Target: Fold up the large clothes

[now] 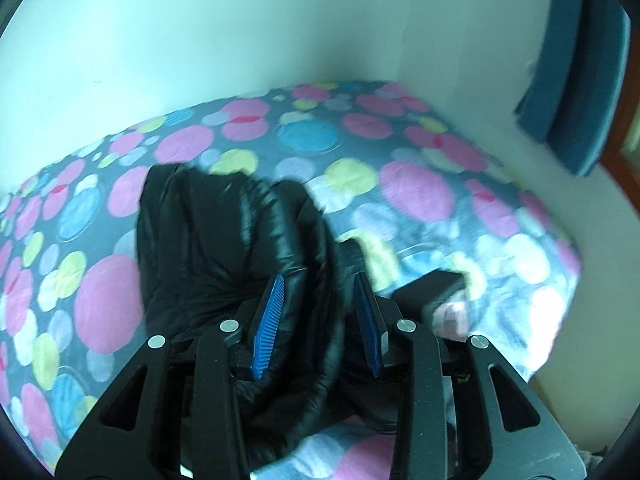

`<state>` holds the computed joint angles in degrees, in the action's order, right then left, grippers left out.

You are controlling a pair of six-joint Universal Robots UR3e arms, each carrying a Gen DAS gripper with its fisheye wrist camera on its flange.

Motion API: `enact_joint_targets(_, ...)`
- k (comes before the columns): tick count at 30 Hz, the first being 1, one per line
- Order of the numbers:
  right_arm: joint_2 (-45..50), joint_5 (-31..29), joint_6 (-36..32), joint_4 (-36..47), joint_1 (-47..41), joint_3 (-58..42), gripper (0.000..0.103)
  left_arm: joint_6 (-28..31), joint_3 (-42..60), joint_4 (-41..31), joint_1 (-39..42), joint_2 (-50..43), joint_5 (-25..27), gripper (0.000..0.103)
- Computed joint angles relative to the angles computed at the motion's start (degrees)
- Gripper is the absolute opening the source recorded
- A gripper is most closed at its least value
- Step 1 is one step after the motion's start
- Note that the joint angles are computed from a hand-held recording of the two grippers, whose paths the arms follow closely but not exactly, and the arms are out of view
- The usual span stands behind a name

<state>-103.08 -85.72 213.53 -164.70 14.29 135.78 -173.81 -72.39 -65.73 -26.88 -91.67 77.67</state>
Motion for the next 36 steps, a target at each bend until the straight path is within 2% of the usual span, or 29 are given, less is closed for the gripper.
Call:
enact_joint_targets(2,-0.1,0.0,0.1,0.1,0.0,0.0,0.01,0.5,0.1,0.2,1.0,2.0,-2.2,0.035)
enact_joint_targets(6,-0.2,-0.3,0.0,0.3,0.1,-0.2,0.01,2.0,-0.2,1.2,3.6,5.6,-2.8,0.037)
enact_joint_targets(10,-0.2,-0.3,0.1,0.1,0.2,0.0,0.01,2.4,-3.2,3.6,9.3,10.5,-2.2,0.045)
enact_joint_targets(13,0.0,-0.5,0.2,0.1,0.3,-0.1,0.01,2.7,-6.3,4.2,15.1,12.3,-1.3,0.045)
enact_joint_targets(16,-0.1,-0.6,0.3,0.2,0.4,-0.1,0.01,3.2,-11.0,3.5,20.5,13.2,-3.8,0.045)
enact_joint_targets(20,0.0,-1.3,0.6,0.7,1.0,-0.4,0.01,4.0,-17.5,5.0,22.6,12.9,-5.0,0.045)
enact_joint_targets(24,0.8,-2.3,1.1,1.6,1.9,-1.7,0.01,4.2,-22.9,5.6,26.7,14.8,-12.0,0.045)
enact_joint_targets(26,0.9,-2.5,1.3,2.2,2.1,-2.2,0.01,5.0,-23.4,4.5,26.9,14.5,-14.7,0.044)
enact_joint_targets(36,0.8,-2.1,1.8,3.3,1.9,-3.2,0.01,3.5,-23.5,8.1,20.7,10.5,-12.4,0.043)
